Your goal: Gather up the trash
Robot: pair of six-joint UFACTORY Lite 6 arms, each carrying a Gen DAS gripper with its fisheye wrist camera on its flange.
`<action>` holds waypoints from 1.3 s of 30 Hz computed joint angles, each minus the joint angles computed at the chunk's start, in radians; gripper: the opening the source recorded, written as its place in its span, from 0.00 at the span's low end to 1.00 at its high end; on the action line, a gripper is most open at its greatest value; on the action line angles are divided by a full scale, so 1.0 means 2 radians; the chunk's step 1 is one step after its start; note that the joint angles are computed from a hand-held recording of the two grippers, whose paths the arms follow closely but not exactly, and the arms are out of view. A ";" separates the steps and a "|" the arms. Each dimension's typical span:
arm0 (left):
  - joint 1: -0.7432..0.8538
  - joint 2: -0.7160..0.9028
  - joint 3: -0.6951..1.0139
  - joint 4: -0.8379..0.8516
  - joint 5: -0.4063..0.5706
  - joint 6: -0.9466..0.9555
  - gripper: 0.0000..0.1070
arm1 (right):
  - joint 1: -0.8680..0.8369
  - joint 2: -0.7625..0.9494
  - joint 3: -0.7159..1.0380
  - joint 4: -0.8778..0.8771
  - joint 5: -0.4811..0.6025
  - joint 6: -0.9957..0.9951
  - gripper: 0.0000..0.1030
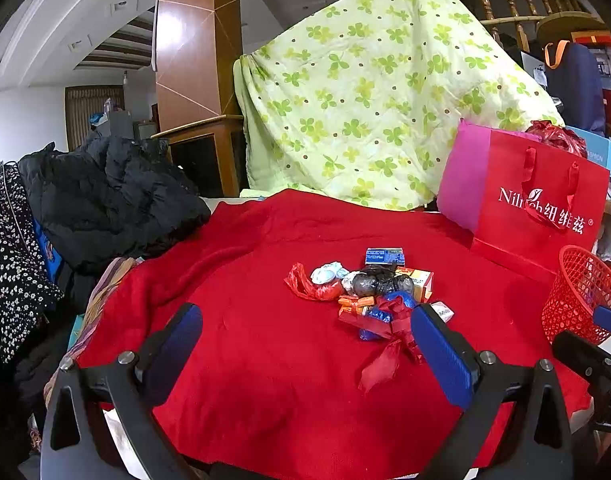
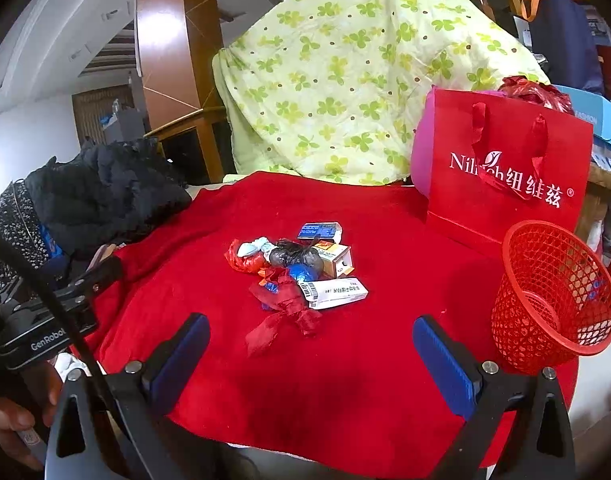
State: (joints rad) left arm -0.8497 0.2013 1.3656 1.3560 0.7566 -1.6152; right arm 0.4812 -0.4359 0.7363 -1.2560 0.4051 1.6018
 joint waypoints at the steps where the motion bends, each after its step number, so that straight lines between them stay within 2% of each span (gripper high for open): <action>1: 0.000 0.000 0.000 0.000 0.000 0.000 0.96 | -0.001 -0.002 -0.002 -0.002 -0.002 0.002 1.00; 15: -0.002 0.001 -0.001 -0.001 0.002 -0.001 0.96 | -0.004 -0.003 0.004 0.054 -0.007 -0.034 1.00; 22: -0.005 -0.002 -0.006 0.002 0.003 -0.007 0.96 | 0.016 -0.002 0.000 -0.001 0.025 0.005 1.00; 26: -0.007 -0.003 -0.011 0.002 0.002 -0.010 0.96 | 0.018 0.002 0.008 0.013 0.033 -0.009 1.00; 33: 0.000 -0.005 -0.011 -0.006 -0.007 0.000 0.96 | 0.043 0.017 0.020 -0.015 0.079 0.013 1.00; 36: 0.001 -0.003 -0.007 -0.005 -0.008 0.001 0.96 | 0.050 0.017 0.027 0.005 0.089 -0.009 1.00; 39: 0.004 0.002 -0.005 -0.005 -0.013 0.002 0.96 | 0.056 0.030 0.050 0.073 0.109 -0.078 1.00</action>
